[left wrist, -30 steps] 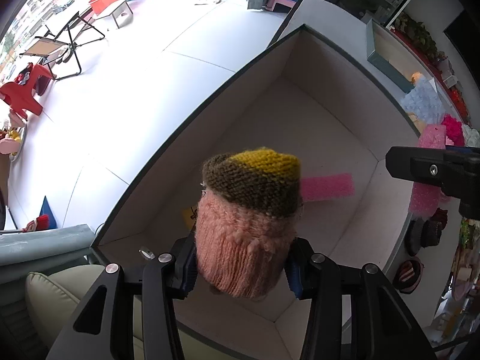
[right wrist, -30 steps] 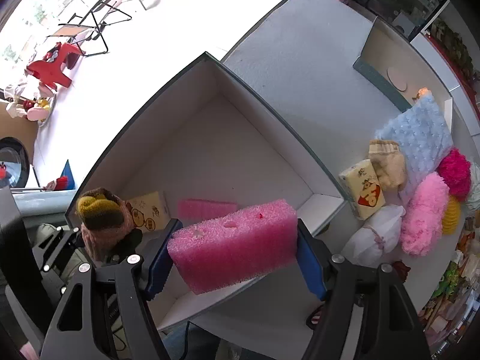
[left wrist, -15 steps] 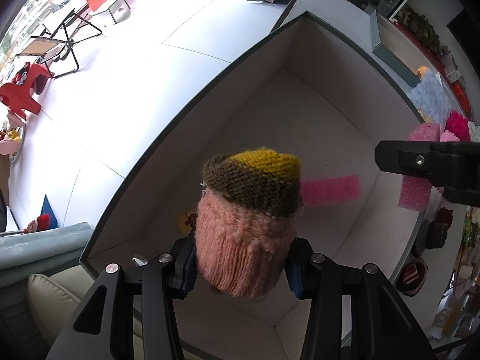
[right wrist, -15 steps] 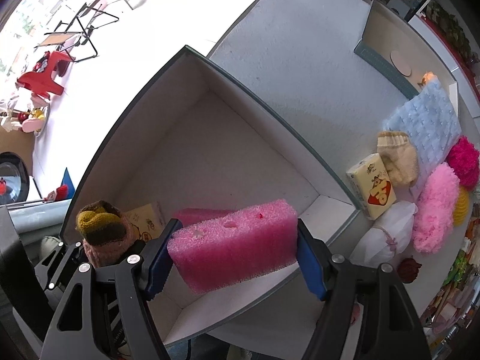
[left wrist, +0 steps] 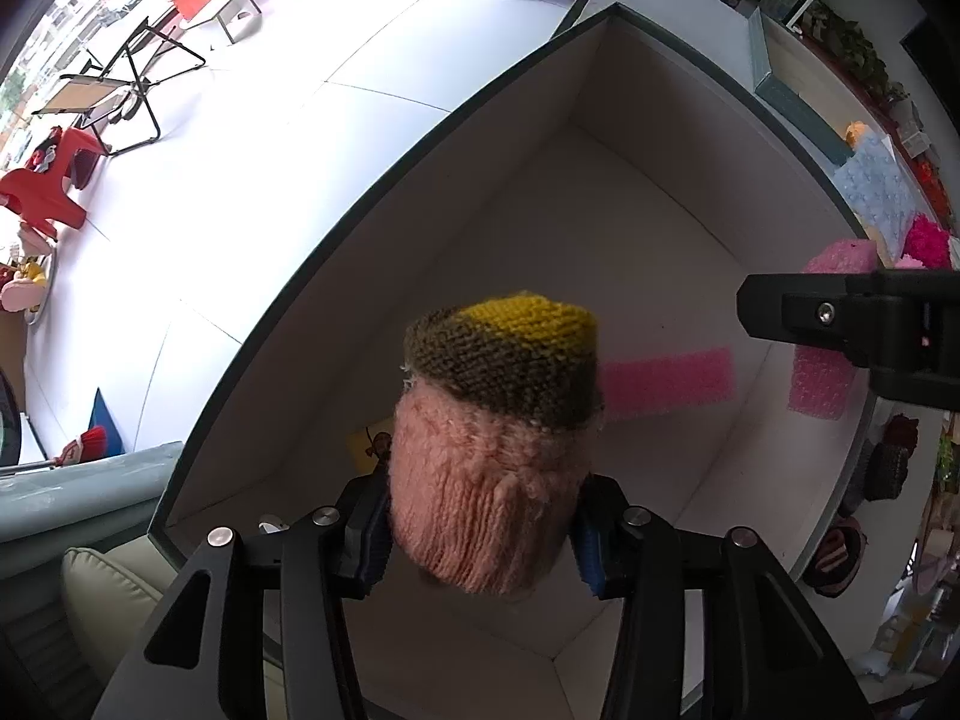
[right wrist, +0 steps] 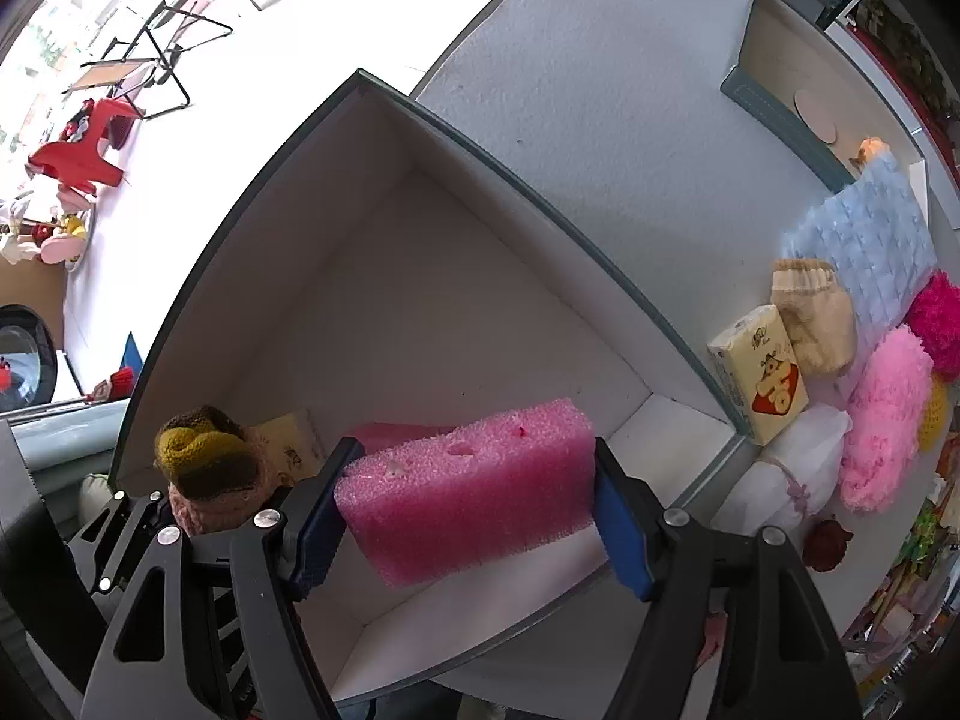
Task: Organize soft objects
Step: 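Hold the knitted hat and foam block above the white box interior, then open the left tool to drop the hat while the right tool releases the foam block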
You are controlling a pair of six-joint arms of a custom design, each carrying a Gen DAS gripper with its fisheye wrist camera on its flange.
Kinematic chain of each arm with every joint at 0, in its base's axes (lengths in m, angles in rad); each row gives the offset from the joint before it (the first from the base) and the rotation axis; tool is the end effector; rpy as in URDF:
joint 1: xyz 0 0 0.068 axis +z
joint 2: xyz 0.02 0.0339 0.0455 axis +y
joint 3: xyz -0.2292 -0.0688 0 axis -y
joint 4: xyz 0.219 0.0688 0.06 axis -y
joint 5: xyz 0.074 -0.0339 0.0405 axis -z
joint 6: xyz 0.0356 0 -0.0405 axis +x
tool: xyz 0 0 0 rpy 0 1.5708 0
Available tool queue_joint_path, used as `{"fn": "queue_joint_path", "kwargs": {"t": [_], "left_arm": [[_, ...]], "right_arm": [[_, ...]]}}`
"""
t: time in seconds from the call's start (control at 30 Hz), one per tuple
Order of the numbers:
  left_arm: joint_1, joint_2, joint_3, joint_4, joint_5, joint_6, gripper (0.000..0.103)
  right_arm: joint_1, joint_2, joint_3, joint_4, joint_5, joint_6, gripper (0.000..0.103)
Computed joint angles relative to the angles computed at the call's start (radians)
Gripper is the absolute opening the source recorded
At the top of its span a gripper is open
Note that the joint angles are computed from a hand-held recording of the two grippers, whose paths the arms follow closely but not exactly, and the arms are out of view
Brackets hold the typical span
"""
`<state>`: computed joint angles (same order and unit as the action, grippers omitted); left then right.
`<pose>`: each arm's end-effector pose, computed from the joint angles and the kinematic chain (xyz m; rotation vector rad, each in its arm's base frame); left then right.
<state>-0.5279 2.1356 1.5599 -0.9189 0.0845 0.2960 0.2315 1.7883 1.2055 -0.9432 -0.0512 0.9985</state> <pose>0.3159 -0.1877 0.1290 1.2347 2.8134 -0.1426 0.2821 0.0684 0.1574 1.1705 2.9059 0.1060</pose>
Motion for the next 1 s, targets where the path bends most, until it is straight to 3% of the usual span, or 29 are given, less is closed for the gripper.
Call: {"fn": "queue_joint_path", "kwargs": {"t": [0.03, 0.1, 0.17, 0.27, 0.3, 0.33, 0.77, 1.0], "left_arm": [[0.001, 0.001, 0.002, -0.001, -0.001, 0.0, 0.06], [0.004, -0.008, -0.005, 0.004, 0.004, 0.003, 0.079], [0.006, -0.016, -0.008, 0.003, 0.008, 0.015, 0.083], [-0.002, -0.003, 0.014, -0.033, -0.002, 0.022, 0.085], [-0.008, -0.004, 0.013, -0.029, -0.01, 0.019, 0.1], [-0.014, -0.011, 0.005, -0.021, -0.016, 0.015, 0.103], [-0.021, -0.058, -0.019, -0.047, -0.037, 0.003, 0.103], [-0.055, -0.112, -0.043, -0.076, -0.044, 0.032, 0.103]], "right_arm": [[-0.001, -0.001, -0.001, 0.004, 0.001, -0.004, 0.077], [-0.001, -0.015, -0.015, 0.016, -0.002, -0.009, 0.078], [0.001, -0.042, -0.042, 0.038, -0.006, -0.005, 0.08], [0.007, -0.081, -0.083, 0.057, 0.007, 0.015, 0.091], [0.014, -0.098, -0.094, 0.06, 0.025, 0.024, 0.099], [0.019, -0.11, -0.102, 0.062, 0.038, 0.029, 0.103], [0.082, -0.308, -0.229, 0.037, 0.085, 0.12, 0.103], [0.158, -0.445, -0.303, -0.009, 0.117, 0.228, 0.103]]}}
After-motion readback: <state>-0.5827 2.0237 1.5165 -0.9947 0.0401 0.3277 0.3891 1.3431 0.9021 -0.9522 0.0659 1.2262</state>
